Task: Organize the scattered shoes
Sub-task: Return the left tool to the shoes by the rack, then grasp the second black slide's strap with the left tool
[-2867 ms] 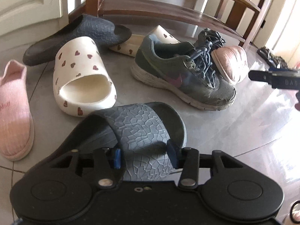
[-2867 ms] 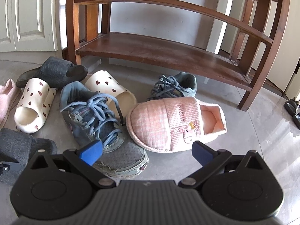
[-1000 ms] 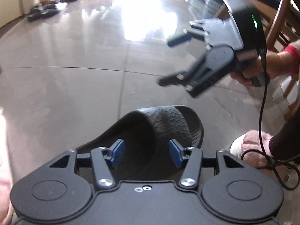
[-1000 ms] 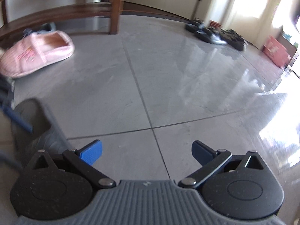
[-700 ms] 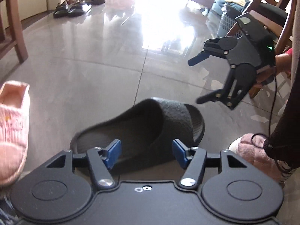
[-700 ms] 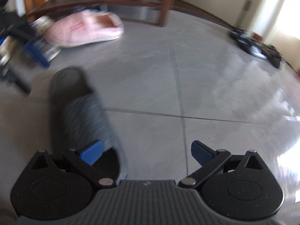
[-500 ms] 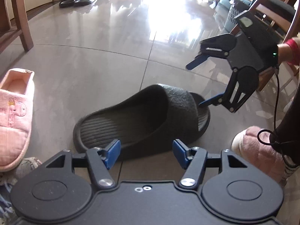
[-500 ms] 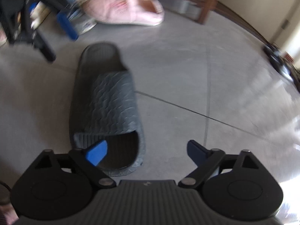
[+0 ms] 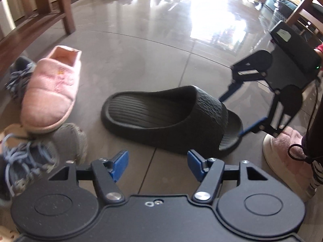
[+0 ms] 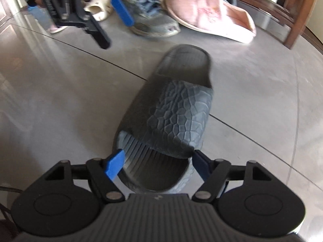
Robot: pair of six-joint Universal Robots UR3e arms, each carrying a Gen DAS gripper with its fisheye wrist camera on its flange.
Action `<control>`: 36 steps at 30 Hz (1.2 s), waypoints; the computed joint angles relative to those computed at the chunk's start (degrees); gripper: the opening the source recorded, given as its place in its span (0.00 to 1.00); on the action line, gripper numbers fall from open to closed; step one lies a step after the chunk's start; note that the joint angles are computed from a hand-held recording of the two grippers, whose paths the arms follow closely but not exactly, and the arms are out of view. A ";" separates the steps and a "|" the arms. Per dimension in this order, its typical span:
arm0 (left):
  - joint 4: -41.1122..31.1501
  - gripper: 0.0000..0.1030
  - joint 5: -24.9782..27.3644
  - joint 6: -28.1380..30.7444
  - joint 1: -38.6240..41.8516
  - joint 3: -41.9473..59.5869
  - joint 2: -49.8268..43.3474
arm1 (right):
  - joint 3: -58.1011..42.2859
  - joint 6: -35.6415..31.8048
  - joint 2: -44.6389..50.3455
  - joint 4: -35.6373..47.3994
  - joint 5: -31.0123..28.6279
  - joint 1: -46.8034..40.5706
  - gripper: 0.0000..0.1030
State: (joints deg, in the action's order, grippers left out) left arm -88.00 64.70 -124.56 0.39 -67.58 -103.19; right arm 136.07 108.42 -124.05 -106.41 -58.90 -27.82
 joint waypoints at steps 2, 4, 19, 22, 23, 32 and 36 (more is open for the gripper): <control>2.68 0.63 0.04 -0.90 1.31 -2.42 1.97 | -2.97 -2.09 0.92 7.34 2.22 -1.33 0.75; 7.01 0.63 0.45 -3.56 2.55 -5.67 4.19 | -4.79 -3.40 1.07 10.93 4.17 -3.27 0.75; 25.77 0.60 29.98 -43.94 7.92 2.00 4.28 | -36.07 41.17 48.20 -39.80 27.89 11.27 0.76; 17.49 0.60 29.75 -44.27 9.58 12.34 2.13 | -46.93 43.92 53.84 -38.71 32.67 15.01 0.76; 16.34 0.60 29.50 -44.29 10.06 14.75 1.34 | -50.86 44.11 55.55 -38.84 32.96 16.56 0.76; 39.04 0.57 19.45 -51.60 20.60 -2.59 -2.48 | -69.22 48.67 68.28 -49.93 20.32 28.27 0.78; 41.15 0.43 16.15 -48.24 23.85 -3.01 -5.45 | -65.74 49.56 66.34 -52.20 13.73 31.36 0.78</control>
